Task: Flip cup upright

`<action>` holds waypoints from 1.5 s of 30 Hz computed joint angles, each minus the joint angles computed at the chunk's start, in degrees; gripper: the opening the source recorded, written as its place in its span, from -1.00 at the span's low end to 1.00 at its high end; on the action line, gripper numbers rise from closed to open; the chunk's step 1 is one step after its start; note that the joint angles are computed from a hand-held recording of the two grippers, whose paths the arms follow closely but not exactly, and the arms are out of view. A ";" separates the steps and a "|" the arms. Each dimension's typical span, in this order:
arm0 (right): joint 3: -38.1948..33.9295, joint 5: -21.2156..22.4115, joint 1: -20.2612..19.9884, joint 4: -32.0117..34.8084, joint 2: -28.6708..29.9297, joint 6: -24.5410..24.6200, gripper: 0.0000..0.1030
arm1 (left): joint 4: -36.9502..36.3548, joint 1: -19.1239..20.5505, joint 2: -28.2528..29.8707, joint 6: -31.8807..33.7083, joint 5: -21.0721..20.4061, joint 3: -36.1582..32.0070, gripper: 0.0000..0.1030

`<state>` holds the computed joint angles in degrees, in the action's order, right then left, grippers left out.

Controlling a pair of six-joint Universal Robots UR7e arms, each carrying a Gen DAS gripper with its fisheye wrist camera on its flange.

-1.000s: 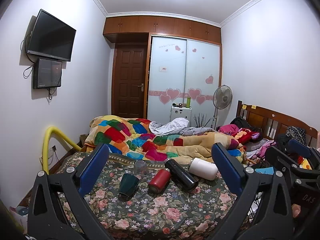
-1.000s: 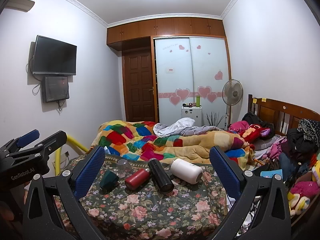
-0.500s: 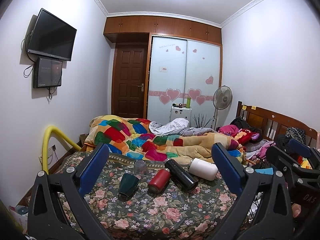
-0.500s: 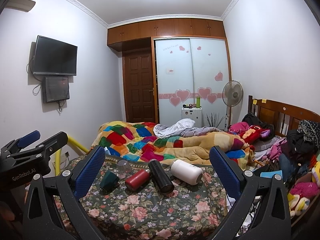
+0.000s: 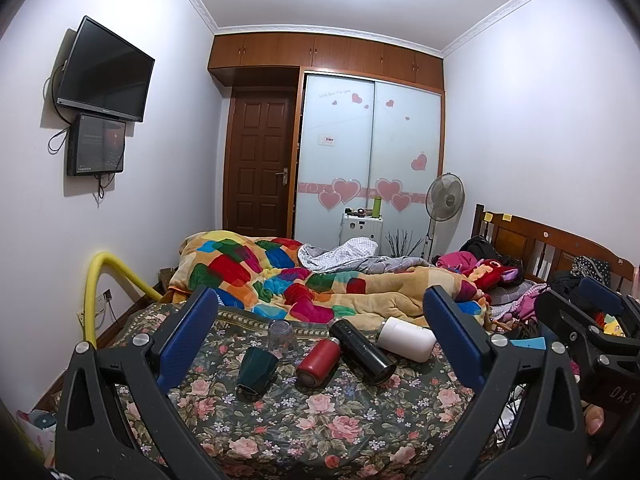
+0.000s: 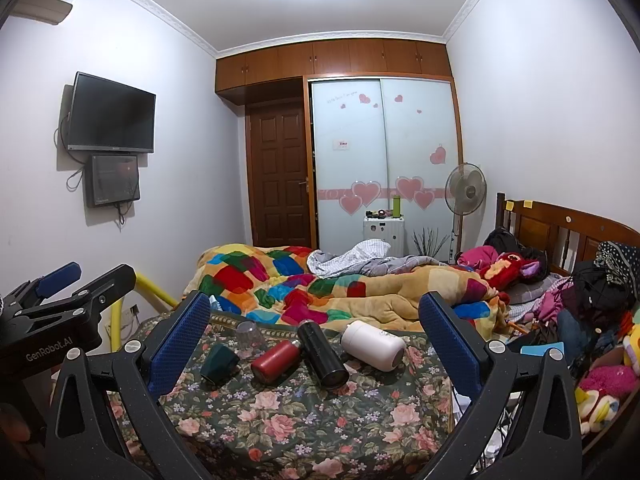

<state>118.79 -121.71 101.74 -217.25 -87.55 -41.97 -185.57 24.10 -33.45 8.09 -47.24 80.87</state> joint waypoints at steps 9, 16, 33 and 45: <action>-0.67 -0.98 1.30 0.51 -0.08 -0.42 1.00 | -0.01 -0.02 0.02 -0.02 0.07 -0.07 1.00; -0.59 -0.95 1.26 0.31 -0.01 -0.43 1.00 | 0.04 -0.03 0.01 -0.11 0.12 -0.10 1.00; -2.30 -0.10 -2.40 3.06 2.03 2.03 1.00 | 7.46 3.90 2.41 -4.08 -0.99 -4.68 1.00; -9.09 -1.89 -9.31 13.33 6.87 6.75 1.00 | 44.66 16.36 16.55 -13.58 -0.05 -29.29 1.00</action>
<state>109.69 -123.60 92.42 -203.92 -80.68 -35.21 -140.90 40.46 -16.90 -5.49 -47.30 51.58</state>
